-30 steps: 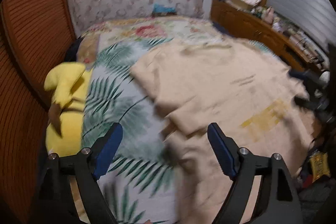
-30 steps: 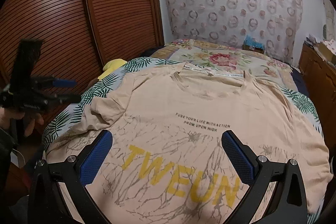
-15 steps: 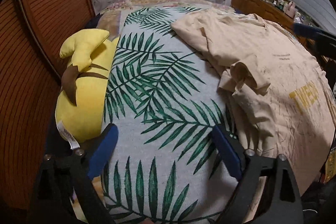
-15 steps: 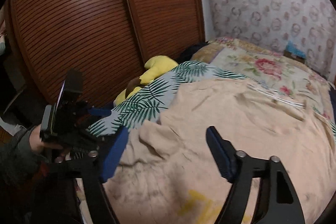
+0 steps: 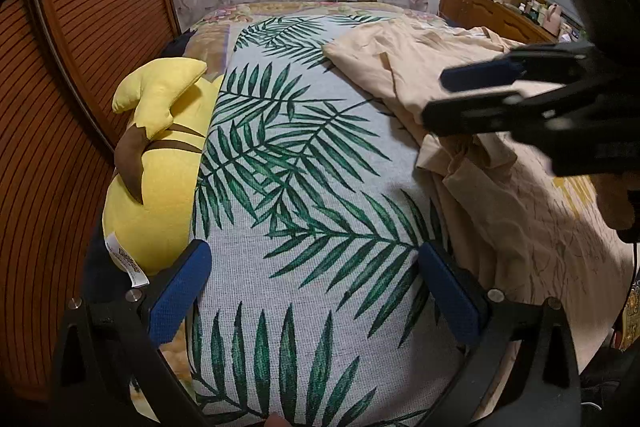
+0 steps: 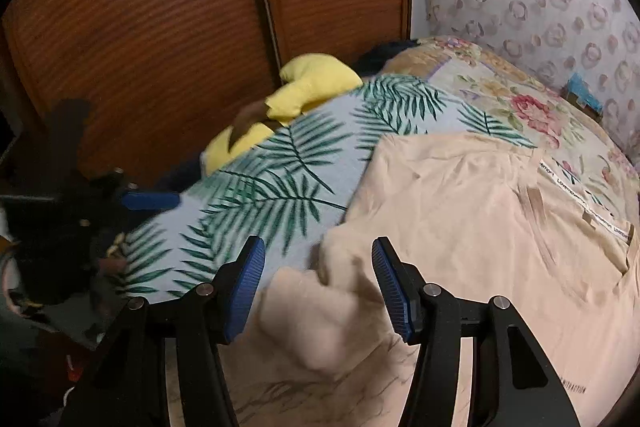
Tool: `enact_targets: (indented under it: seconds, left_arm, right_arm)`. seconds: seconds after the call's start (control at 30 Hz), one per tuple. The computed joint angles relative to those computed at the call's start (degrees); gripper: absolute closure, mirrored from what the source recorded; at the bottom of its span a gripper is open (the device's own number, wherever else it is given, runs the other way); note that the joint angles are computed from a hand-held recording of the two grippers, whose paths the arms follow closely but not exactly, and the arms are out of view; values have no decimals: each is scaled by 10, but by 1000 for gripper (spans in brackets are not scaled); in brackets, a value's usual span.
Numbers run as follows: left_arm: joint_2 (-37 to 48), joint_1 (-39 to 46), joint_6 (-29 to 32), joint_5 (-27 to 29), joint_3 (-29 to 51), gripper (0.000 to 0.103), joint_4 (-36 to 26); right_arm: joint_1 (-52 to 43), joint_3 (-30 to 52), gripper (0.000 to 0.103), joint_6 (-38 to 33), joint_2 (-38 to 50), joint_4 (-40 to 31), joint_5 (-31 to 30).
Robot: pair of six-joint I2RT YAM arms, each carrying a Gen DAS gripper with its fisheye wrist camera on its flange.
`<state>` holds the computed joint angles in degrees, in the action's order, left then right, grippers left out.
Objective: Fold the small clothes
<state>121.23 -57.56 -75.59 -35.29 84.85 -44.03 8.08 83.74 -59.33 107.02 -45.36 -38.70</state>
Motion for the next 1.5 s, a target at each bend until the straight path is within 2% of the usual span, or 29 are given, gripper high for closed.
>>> enact_targets:
  seconds: [0.07,0.13,0.23,0.37,0.63,0.7,0.77,0.83,0.87,0.93,1.0,1.07,1.1,1.13,1.17,1.2,1.3,1.4,1.43,1.5]
  left_arm:
    - [0,-1,0,0,0,0,0]
    - [-1,-1,0,0,-1,0,0]
    - [0,-1,-1,-1,0,0,0]
    - [0,-1,-1,-1,0,0,-1]
    - [1,-1,-2,0,1,0,-2]
    - [1,-1,-1,1,3,0,-3]
    - [3,2,-6,6,9,1,-11]
    - [0,1,-18,5,12,9,-11]
    - [-13,-2,-20,3,-3,15,18]
    - [-38,-10,-11,-8,-34,20,88]
    - [-45,-14,-4,-14,-39,29,125]
    - [-47,-12,21,-4,-43,40,183]
    - [-46,-10,30,0,-42,43,195]
    - [-38,-6,40,7,-31,49,201]
    - [-26,-2,45,12,-13,55,194]
    - [-14,3,50,18,3,56,185]
    - [7,17,56,41,22,60,189]
    - [18,17,61,38,37,82,187]
    - [21,13,67,31,46,95,181]
    - [21,6,78,22,51,96,183]
  right_arm:
    - [15,11,67,12,15,14,30]
    - [13,16,89,19,23,25,35]
    - [-9,25,94,37,22,30,5]
    - [-69,46,95,33,25,17,-51]
    - [-126,44,94,70,36,58,-59]
    - [-133,41,94,58,31,44,-78]
    - [-124,21,84,54,17,43,-85]
    - [-119,19,62,44,20,34,-94]
    - [-113,23,59,44,25,31,-95]
    - [-101,17,56,43,23,31,-88]
    - [-84,29,56,52,37,36,-73]
    - [-67,63,56,47,66,10,-55]
    - [-60,86,61,40,83,-8,-46]
    - [-56,105,79,33,98,-23,-39]
    - [-51,121,89,32,109,-32,-30]
    - [-50,129,98,31,118,-31,-23]
    - [-59,176,100,36,144,-59,-37]
    - [-74,200,100,43,156,-67,-47]
    - [-79,206,100,43,160,-66,-48]
    - [-84,201,100,47,153,-64,-49]
